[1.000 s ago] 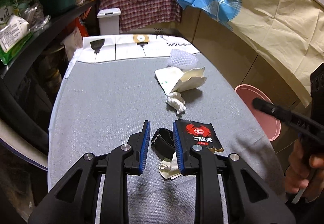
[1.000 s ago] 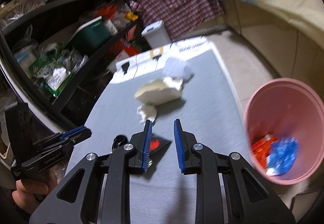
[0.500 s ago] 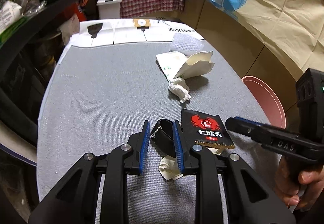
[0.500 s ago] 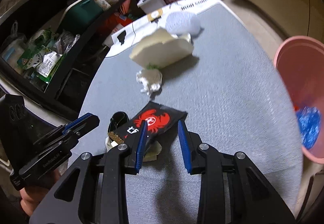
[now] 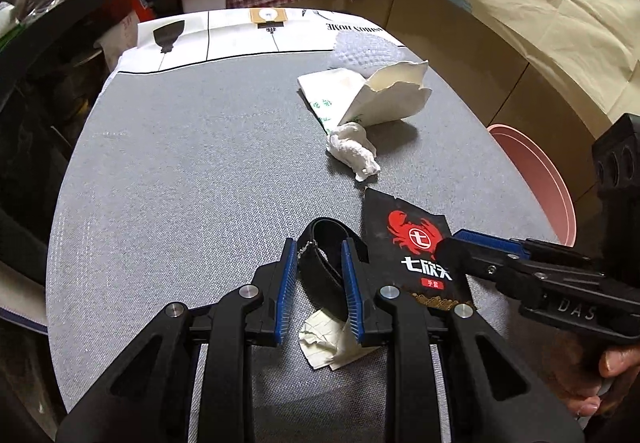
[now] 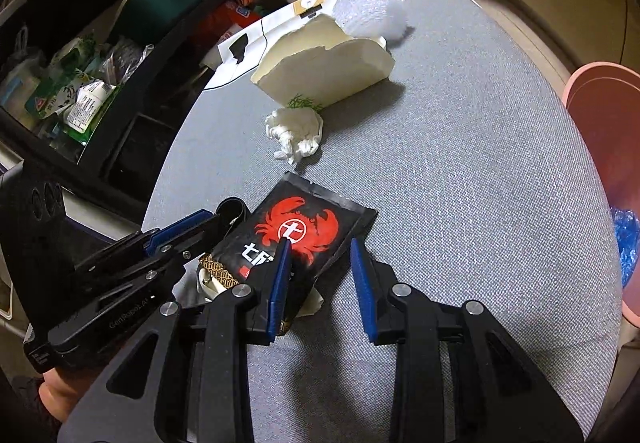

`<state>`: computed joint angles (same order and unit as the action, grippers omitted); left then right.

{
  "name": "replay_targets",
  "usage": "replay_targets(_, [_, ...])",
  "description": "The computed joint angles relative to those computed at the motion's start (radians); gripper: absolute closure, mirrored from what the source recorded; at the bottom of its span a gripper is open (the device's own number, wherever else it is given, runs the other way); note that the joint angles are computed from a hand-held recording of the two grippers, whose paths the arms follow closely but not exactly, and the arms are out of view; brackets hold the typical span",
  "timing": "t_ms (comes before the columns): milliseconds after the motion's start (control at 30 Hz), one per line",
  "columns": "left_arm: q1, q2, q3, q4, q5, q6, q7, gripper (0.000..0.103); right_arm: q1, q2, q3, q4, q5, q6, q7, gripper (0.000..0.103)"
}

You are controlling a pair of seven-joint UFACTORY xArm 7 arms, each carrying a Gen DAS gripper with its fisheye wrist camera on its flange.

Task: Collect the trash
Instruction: 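Grasp the black-and-red snack packet with the right tool while the left tool grasps the black strap, then lift the snack packet and black strap and carry them over the pink bucket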

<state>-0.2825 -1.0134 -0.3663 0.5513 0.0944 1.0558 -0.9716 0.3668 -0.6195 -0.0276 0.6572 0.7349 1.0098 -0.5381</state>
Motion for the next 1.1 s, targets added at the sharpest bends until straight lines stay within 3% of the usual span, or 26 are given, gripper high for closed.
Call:
replay_targets(67, [-0.001,0.001,0.003,0.002,-0.001,0.004,0.002,0.09,-0.003,0.001,-0.001,0.001,-0.004,0.002,0.0,0.075])
replay_targets(200, [-0.001,0.006,-0.003,0.012,0.001,0.026,0.003,0.099,-0.01,-0.005,-0.003,0.001,-0.009,-0.001,0.009,0.076])
replay_targets(633, [0.005,0.013,-0.019,0.039,0.032,0.058,0.008,0.1,-0.026,0.015,-0.014,0.011,-0.009,0.071,0.042,0.073])
replay_targets(733, [0.005,0.011,-0.019,0.041,0.033,0.059,0.009,0.1,-0.028,0.013,-0.01,0.011,-0.004,0.079,0.037,0.079])
replay_targets(833, [0.006,0.014,-0.022,0.046,0.036,0.061,0.011,0.1,-0.032,0.008,-0.007,0.008,-0.005,0.079,0.029,0.097])
replay_targets(1100, [0.016,0.009,-0.029,0.06,0.052,0.066,0.011,0.1,-0.029,-0.038,-0.003,-0.006,-0.009,0.012,0.003,0.103])
